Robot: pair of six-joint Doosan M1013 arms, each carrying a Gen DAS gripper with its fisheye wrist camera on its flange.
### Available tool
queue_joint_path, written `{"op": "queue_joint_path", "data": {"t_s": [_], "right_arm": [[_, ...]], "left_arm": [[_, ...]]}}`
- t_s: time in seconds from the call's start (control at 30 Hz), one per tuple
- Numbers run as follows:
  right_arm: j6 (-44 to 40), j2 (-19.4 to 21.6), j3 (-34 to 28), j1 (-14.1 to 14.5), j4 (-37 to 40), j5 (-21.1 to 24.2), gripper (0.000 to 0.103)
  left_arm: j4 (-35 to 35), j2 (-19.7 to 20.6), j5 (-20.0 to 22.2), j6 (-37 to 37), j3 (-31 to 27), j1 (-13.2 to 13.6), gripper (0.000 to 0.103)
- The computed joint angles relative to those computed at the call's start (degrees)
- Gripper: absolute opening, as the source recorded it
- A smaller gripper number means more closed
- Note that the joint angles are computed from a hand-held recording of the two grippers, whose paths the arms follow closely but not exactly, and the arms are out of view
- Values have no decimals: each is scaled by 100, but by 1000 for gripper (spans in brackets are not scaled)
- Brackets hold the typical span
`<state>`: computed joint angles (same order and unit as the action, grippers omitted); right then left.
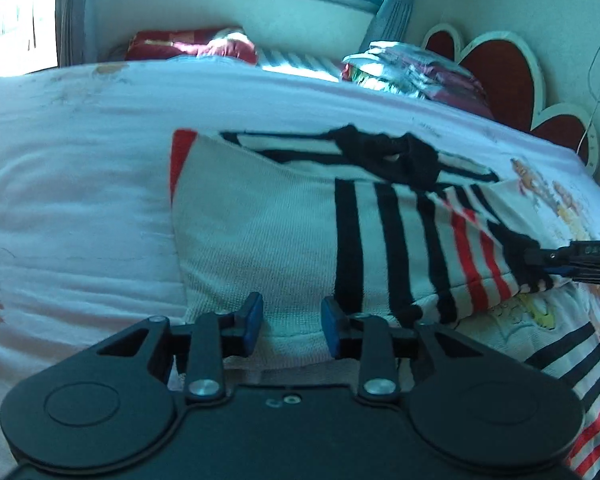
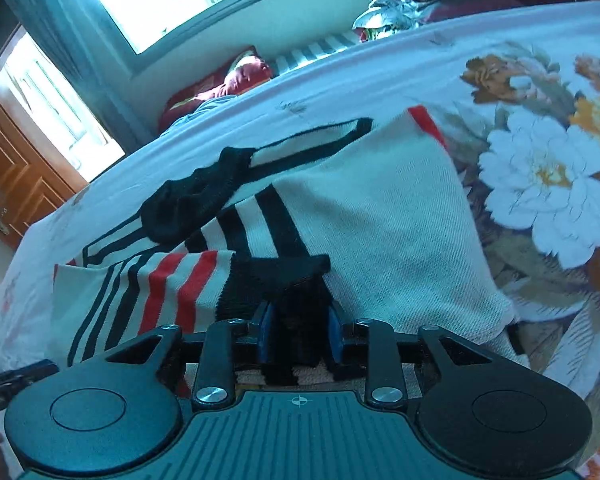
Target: Fold small clothes
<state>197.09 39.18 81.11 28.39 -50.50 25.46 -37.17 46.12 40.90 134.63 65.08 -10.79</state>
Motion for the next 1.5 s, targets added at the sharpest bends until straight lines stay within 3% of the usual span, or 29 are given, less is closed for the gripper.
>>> {"op": "queue_joint_path", "data": {"t_s": [0.03, 0.07, 0.13, 0.23, 0.27, 0.33, 0.5, 0.6, 0.67, 0.77, 0.8, 0.83, 0.87, 0.97, 1.03, 1.2, 1.3, 1.33, 1.37, 1.4, 1.43, 1.5], "right_arm": [[-131, -24, 15, 12, 20, -51, 12], [-524, -32, -41, 53, 218, 127, 11], [-1095, 56, -272, 171, 494, 905, 10], [-1238, 112, -373, 212, 477, 1138, 10], [-1024, 127, -444, 262, 218, 1425, 10], [-826, 121, -513, 309, -163, 1717, 11], [-1269, 301, -858, 241, 70, 1913, 11], [-2033, 799, -1647, 215, 894, 3444, 11], [-1865, 897, -1853, 246, 865, 3831, 11], [-1505, 1038, -2152, 411, 332, 4485, 13], [-1254, 1031, -2158, 461, 130, 4511, 34], [-1035, 1020, -2157, 501, -37, 4426, 65], [-918, 1016, -2170, 516, -137, 4170, 72], [-1343, 1261, -2650, 514, -82, 3730, 70], [-1520, 1416, -2926, 496, 69, 3489, 34], [-2045, 1731, -3445, 416, 806, 3064, 26], [-2319, 1727, -3358, 376, 956, 2980, 25], [-2849, 1824, -3569, 397, 966, 3347, 25], [-3079, 1924, -3724, 468, 677, 4014, 25], [-3009, 1913, -3671, 484, 515, 4457, 26], [-2639, 1766, -3378, 456, 570, 4601, 26], [-1929, 1386, -2612, 409, 605, 4271, 56]], "left_arm": [[51, 2, -43, 38, 15, -14, 29], [104, -14, -98, 83, 47, -27, 29], [6, -33, -175, 271, 127, -17, 29], [162, 8, -31, 185, 9, -26, 27], [188, 22, 57, 149, -91, -25, 28], [-53, 34, -156, 467, -199, -23, 35], [635, 751, 132, -214, -1547, -114, 35], [1367, 1349, 668, -835, -2556, -143, 42], [1201, 1505, 910, -906, -2868, -91, 41], [1006, 1222, 555, -525, -2428, -101, 37], [651, 1132, 542, -240, -2280, -80, 38], [490, 1077, 543, -86, -2185, -90, 39], [426, 1046, 557, 0, -2121, -121, 40], [179, 1044, 899, 48, -2075, -216, 40], [28, 899, 792, 356, -1787, -325, 41], [469, 813, 574, 374, -1495, -575, 39], [353, 868, 446, 536, -1461, -550, 47], [432, 833, 329, 639, -1418, -527, 47], [699, 778, 10, 604, -1319, -534, 47], [1084, 745, -438, 556, -1229, -510, 47], [1168, 783, -587, 472, -1265, -433, 48], [973, 999, -125, 267, -1698, -251, 51]]}}
